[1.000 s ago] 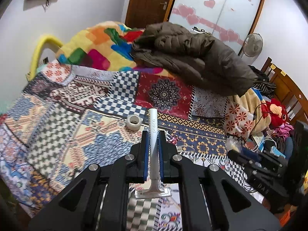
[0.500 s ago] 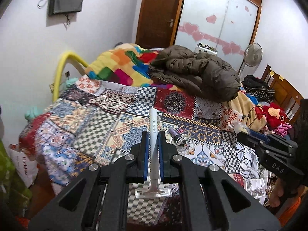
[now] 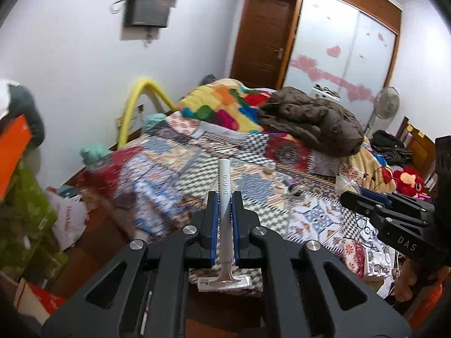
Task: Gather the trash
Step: 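Carry the razor and the bag with both grippers over the white bucket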
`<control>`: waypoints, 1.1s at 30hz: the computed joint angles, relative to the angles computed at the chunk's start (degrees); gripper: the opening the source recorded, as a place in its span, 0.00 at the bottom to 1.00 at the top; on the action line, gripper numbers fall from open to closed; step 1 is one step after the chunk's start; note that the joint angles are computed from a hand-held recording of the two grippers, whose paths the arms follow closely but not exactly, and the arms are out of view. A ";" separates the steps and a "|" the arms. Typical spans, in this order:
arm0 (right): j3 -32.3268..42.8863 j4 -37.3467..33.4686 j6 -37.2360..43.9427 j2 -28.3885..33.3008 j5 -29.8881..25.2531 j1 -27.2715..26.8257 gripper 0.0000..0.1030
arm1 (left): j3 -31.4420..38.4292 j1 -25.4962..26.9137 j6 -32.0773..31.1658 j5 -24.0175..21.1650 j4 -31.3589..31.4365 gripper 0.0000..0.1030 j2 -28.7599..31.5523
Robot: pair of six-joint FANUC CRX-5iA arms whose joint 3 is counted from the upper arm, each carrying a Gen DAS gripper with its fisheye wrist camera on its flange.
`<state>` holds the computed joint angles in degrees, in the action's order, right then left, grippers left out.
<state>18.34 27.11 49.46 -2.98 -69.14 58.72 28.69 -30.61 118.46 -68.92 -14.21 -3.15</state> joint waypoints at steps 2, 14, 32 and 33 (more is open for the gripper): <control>0.41 -0.74 -0.26 0.60 -0.16 1.77 0.24 | -2.75 1.05 0.45 -0.56 -0.28 0.07 -2.89; 2.74 -7.33 1.51 6.13 -0.49 8.37 0.24 | -18.03 8.50 1.25 -5.56 -0.08 0.07 -17.90; 13.41 -24.50 9.16 20.52 -10.33 6.95 0.24 | -41.31 27.51 -7.86 -6.04 17.59 0.07 -23.42; 13.99 -24.94 9.49 21.31 -10.95 6.80 0.24 | -42.38 28.27 -8.32 -5.88 18.58 0.07 -23.15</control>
